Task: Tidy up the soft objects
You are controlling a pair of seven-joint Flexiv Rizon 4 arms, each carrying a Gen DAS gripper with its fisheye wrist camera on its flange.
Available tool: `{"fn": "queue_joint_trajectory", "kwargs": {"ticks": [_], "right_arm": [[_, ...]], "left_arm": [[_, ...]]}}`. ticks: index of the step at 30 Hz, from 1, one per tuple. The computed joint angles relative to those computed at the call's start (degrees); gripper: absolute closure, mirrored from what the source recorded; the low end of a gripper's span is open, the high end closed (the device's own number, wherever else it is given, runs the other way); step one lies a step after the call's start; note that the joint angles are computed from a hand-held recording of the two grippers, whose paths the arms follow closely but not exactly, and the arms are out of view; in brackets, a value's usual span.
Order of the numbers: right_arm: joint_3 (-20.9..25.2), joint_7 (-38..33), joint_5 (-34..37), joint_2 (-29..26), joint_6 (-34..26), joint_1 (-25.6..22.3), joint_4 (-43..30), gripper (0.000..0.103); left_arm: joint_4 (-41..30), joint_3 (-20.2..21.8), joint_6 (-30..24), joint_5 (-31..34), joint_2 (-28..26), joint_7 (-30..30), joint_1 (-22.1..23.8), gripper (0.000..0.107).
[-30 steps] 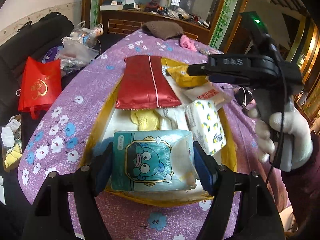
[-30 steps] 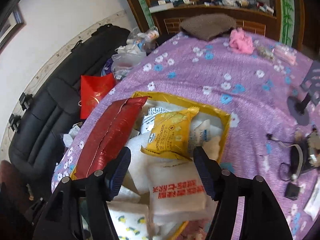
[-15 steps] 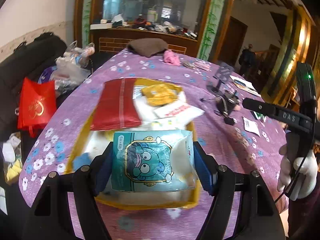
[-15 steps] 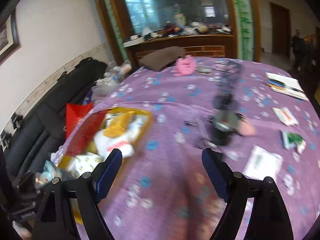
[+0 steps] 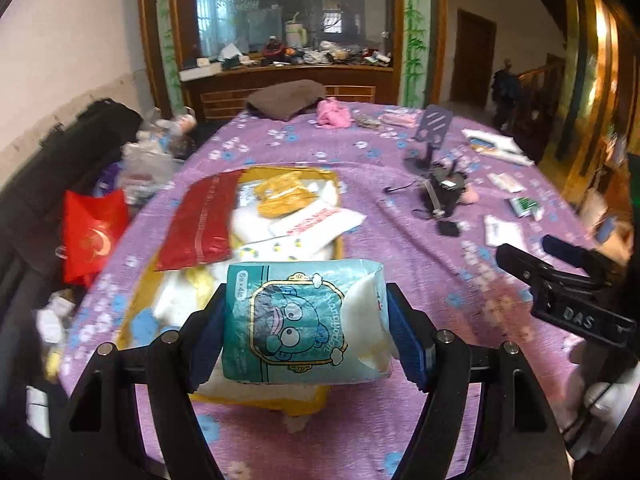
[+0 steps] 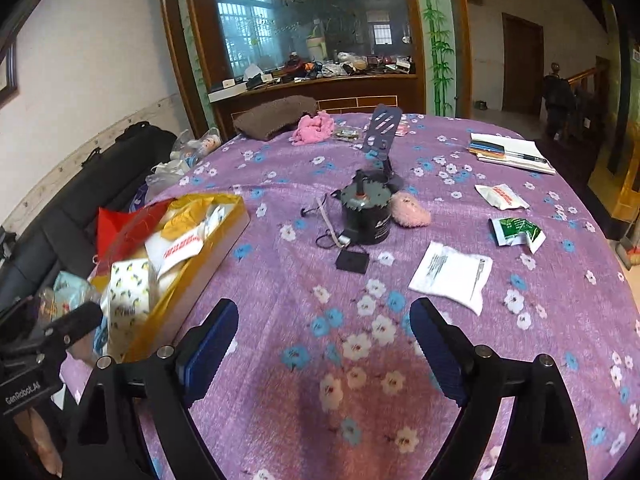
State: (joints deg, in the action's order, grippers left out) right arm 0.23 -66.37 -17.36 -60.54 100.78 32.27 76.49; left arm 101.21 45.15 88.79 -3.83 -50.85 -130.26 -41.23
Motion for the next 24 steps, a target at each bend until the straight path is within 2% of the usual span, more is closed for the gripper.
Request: {"fn": "queue_joint_trajectory", "kwargs": {"ticks": [2,9,24], "right_arm": [[-1.02,-0.44,-0.28,0.09,-0.24,1.06,0.45,0.015],[-6.41,-1.45,0.67,0.31,0.88,6.3,1.7,0.014],[-4.1,-2.76,-1.33,-1.39,-3.28,6.02,-1.3,0.012]], "left_arm": [[-0.64,3.0,-2.61,0.09,-1.36,-1.2,-2.31,0.034],[-0.04,1.97,-2.59,2.75,-0.65,-3.92,-1.04,0.034],[0.05,0.44,-3.94,5.89,0.45,-6.39,0.92,0.034]]}}
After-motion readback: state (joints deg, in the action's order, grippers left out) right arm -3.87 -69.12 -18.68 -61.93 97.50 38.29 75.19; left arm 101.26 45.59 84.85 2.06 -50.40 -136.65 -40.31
